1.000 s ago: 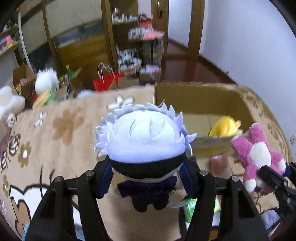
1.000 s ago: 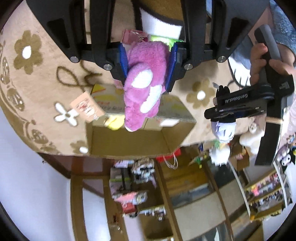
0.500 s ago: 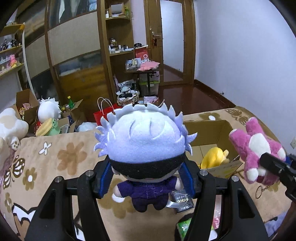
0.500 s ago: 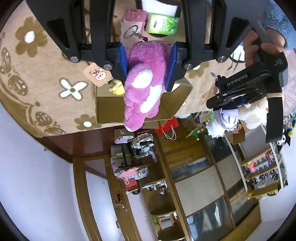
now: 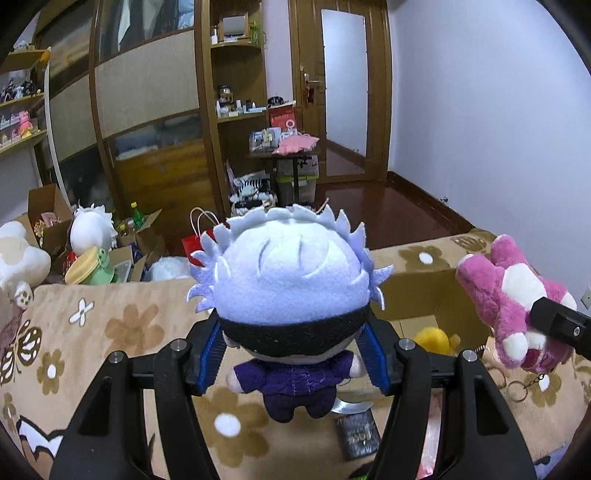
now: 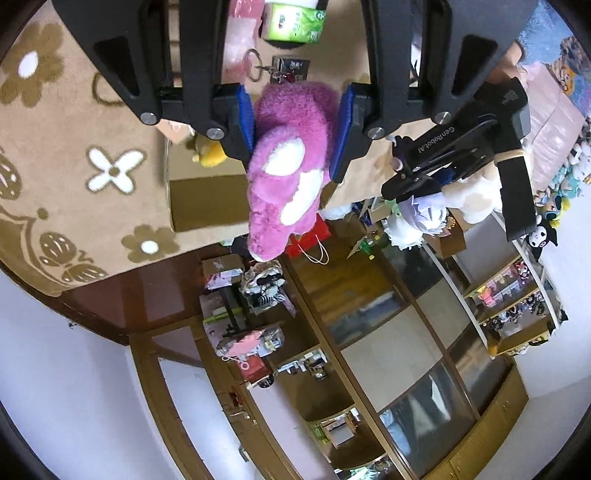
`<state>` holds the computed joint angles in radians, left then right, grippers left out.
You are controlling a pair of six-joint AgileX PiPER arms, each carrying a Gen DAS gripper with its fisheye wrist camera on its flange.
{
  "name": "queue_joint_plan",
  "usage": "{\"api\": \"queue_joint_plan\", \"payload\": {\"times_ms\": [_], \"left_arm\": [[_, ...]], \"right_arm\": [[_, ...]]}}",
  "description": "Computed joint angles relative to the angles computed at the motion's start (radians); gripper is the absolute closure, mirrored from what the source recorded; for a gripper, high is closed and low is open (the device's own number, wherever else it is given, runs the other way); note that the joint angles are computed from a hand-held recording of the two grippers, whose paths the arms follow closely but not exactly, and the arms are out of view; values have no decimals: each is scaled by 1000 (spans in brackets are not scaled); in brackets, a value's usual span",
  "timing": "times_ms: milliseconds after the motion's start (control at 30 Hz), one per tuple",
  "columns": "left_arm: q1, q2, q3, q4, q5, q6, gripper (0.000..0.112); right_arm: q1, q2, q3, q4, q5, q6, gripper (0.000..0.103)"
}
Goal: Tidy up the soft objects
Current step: 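Lower both plush toys into the box and open both tools, then move both tools back toward the green and pink packs beside the box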
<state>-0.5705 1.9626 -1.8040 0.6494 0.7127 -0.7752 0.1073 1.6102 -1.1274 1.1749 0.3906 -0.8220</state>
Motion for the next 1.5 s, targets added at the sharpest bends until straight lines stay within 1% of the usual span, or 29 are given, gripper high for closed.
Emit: {"api": "queue_joint_plan", "payload": {"times_ms": [267,367,467,533,600,733,867,900,967,1100,1167,1233,1367,1433,1467,1500], "left_arm": [[16,94,-114,-49,17,78,50],[18,143,-173,-80,40,123,50],[23,185,-219,-128,54,168,50],[31,202,-227,-152,58,195,49],[35,229,-261,-185,78,225,49],[52,267,-312,-270,104,287,48],[54,297,-350,-285,134,306,48],[55,301,-355,-289,138,311,46],[59,306,-364,-305,143,327,44],[59,287,-332,-311,121,332,35],[60,276,-316,-316,113,336,32],[63,262,-294,-320,100,338,28],[54,242,-268,-286,93,312,21],[50,229,-256,-274,103,305,20],[48,223,-249,-272,110,305,19],[45,214,-240,-267,117,305,19]], "right_arm": [[-8,106,-127,-92,6,74,65],[5,143,-172,-198,-11,152,64],[9,175,-195,-241,-17,190,64],[22,196,-206,-321,-38,253,64],[39,219,-216,-419,-62,322,64],[61,256,-240,-533,-61,391,63],[66,279,-250,-536,-44,376,61],[65,281,-251,-537,-42,377,59],[60,284,-252,-519,-32,364,59],[55,263,-226,-485,-42,340,59],[47,250,-216,-464,-40,328,57],[43,236,-202,-456,-48,330,45],[30,204,-174,-434,-58,326,36],[28,184,-163,-462,-60,359,26],[27,170,-151,-469,-66,365,24],[28,157,-144,-495,-68,390,18]]}}
